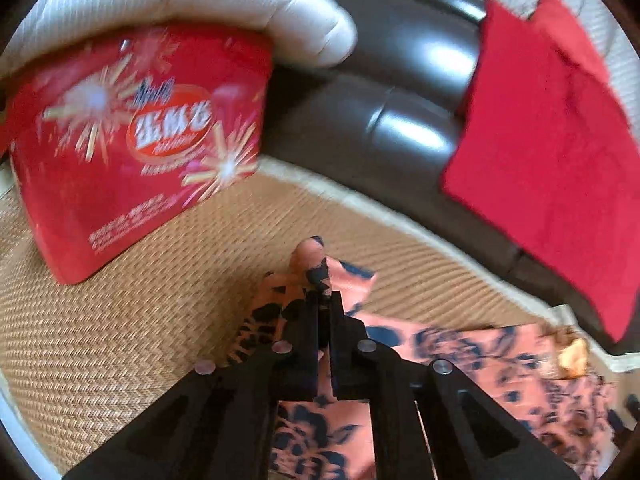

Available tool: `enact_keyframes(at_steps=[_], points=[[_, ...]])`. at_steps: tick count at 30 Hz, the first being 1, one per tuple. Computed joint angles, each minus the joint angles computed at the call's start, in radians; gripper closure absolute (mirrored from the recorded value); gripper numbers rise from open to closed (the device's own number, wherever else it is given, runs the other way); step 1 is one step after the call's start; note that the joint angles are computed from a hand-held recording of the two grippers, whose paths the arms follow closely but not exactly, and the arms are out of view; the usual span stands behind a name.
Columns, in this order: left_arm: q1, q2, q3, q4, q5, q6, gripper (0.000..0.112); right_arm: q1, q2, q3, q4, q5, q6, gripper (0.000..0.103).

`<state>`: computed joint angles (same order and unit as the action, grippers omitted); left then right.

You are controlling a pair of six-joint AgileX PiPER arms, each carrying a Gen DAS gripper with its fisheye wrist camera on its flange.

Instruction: Fold small clothes

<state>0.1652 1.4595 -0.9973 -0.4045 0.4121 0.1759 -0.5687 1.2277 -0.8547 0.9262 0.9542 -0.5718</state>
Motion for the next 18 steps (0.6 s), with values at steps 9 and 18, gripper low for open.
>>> enact_keyframes(at_steps=[9, 18], points=[[-0.201, -0.149, -0.023, -0.078, 0.008, 0.056, 0.109, 0.021, 0.002, -0.005, -0.007, 0.001, 0.015, 0.028], [-0.675, -0.046, -0.131, 0.087, -0.057, -0.165, 0.109, -0.066, 0.015, -0.003, 0.087, 0.087, -0.050, 0.028]])
